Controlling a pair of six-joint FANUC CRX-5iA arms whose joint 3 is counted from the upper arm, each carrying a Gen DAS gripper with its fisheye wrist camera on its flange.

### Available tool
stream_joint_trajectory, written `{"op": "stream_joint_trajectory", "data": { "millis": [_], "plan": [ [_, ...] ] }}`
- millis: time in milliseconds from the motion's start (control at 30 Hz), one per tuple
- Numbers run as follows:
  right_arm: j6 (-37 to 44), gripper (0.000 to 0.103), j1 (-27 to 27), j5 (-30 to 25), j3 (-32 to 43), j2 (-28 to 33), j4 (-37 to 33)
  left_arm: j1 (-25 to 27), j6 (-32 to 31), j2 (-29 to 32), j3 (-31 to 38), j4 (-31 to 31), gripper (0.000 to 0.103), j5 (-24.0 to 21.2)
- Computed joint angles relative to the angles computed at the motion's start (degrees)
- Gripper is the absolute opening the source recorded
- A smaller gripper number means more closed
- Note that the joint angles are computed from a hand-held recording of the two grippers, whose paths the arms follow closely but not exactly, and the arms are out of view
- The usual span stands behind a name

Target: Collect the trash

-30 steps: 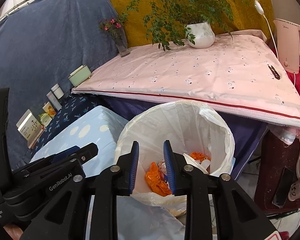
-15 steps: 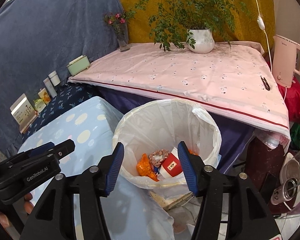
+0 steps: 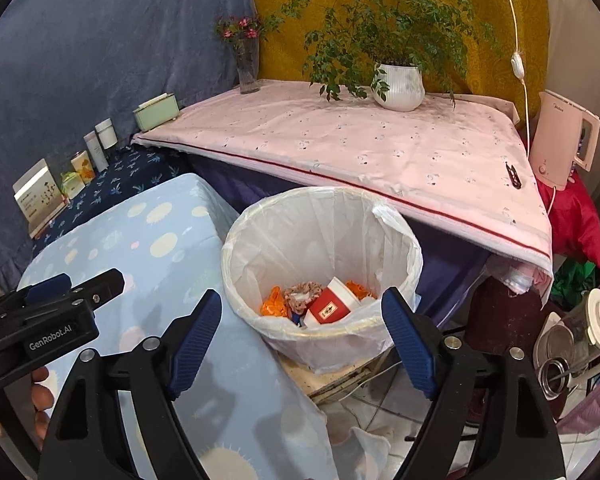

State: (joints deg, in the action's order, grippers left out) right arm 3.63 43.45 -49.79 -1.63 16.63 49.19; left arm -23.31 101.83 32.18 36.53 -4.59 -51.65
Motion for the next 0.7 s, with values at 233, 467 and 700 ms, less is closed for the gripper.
{"op": "stream_joint_trajectory", "data": {
  "millis": [233,467,700],
  "plan": [
    [0.83,0.084,1.00,-2.12,-0.02,0.13,-0.85,0.02,0.19,-1.74,-3.26,-0.59,0.088,0.13],
    [1.78,0.096,1.67,-4.05,-0.40,0.34,-0.48,-0.06,1.74,-2.93,-5.14,-1.15,0.093,0.60],
    [2.53,0.096,2.11,-5.16,-0.58,0.65,-0.05,-0.69,2.17,-2.82,-5.28,-2.00,0.094,0.34]
  ]
}}
